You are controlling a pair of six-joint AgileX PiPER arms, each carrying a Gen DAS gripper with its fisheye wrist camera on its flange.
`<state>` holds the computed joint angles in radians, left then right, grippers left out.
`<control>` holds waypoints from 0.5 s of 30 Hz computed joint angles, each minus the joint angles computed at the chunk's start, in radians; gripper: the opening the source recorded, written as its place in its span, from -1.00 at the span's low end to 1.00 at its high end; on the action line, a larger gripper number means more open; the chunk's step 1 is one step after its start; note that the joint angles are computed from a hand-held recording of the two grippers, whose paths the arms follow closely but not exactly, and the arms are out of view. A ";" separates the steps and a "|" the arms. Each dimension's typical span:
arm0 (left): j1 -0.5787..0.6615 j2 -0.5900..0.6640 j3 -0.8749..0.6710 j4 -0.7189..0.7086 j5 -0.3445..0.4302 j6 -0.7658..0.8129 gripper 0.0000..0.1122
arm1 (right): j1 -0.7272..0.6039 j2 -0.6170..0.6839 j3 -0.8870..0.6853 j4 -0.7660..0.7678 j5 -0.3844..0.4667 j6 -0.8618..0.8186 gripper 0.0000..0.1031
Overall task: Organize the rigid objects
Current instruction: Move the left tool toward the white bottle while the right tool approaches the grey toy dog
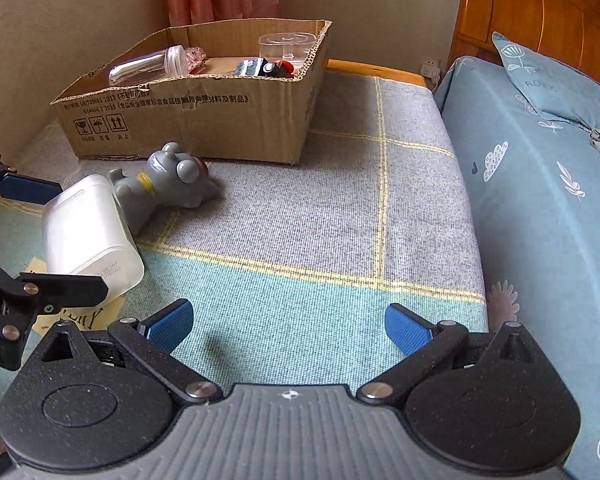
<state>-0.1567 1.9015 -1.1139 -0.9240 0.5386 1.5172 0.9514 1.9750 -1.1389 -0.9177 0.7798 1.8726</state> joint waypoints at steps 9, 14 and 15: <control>0.031 0.023 -0.023 -0.003 0.033 -0.033 0.52 | -0.012 0.005 0.009 -0.012 -0.033 0.001 1.00; 0.068 -0.005 0.024 -0.024 -0.025 -0.069 0.52 | -0.013 0.026 -0.012 -0.007 -0.034 -0.034 1.00; 0.079 -0.007 0.028 -0.031 -0.035 -0.078 0.52 | -0.012 0.030 -0.018 -0.006 -0.036 -0.046 1.00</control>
